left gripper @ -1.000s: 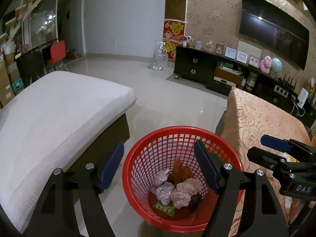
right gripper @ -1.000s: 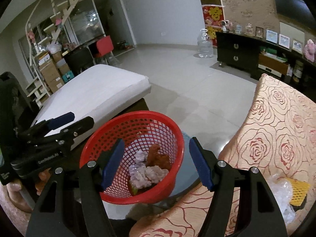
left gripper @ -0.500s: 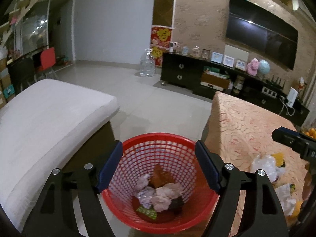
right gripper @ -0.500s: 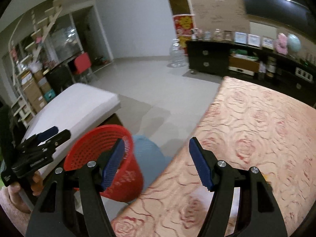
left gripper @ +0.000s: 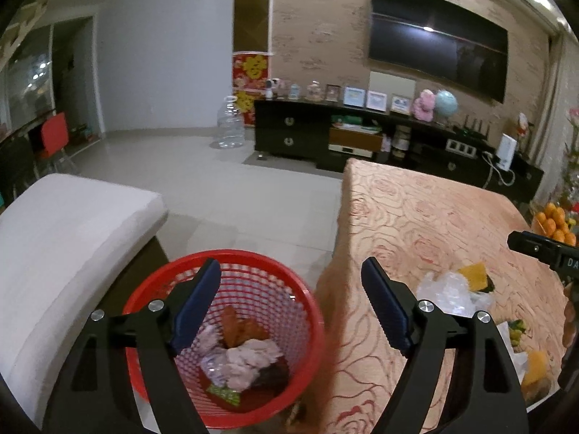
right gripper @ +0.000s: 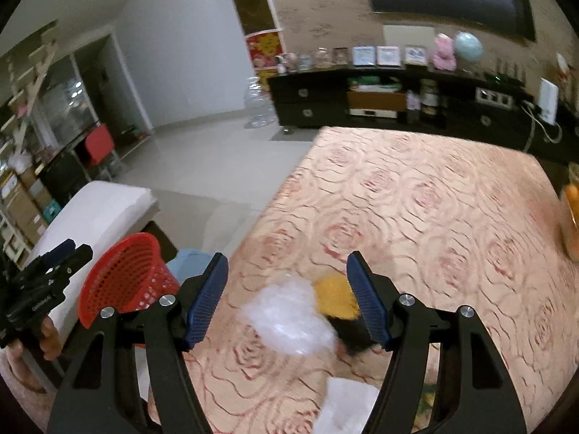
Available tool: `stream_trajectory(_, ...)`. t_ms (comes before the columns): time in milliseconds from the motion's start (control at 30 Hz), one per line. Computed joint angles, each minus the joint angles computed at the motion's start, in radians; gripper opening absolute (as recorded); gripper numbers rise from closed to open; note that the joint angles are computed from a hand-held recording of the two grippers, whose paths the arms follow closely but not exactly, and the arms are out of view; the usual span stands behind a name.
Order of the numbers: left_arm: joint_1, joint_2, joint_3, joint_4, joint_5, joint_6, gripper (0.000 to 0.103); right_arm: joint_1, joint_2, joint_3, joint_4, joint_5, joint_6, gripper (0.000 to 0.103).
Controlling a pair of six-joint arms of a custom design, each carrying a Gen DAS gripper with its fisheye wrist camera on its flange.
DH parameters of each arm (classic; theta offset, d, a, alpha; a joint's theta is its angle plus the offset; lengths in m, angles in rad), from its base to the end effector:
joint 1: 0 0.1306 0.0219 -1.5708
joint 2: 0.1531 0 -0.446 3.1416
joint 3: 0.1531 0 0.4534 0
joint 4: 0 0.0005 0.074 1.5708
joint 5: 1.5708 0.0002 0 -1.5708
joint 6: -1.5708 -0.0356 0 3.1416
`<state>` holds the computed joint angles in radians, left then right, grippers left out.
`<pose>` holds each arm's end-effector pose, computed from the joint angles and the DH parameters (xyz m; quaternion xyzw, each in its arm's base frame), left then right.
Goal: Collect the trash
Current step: 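Return the left tool to the bed and grasp the clear plastic bag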
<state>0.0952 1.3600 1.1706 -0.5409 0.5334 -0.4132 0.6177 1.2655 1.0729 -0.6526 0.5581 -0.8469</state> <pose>0.5187 0.0308 0.4205 0.2456 0.8526 -0.1339 0.4414 0.3930 0.2554 0.4066 0.1999 0.8817 0.0366 0.4259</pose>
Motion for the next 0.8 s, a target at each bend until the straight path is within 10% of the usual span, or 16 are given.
stream_trajectory(800,-0.262,0.032,-0.053,-0.122,-0.078,-0.044,0.08,0.01,-0.135,-0.122,-0.063,0.033,-0.17,0.067)
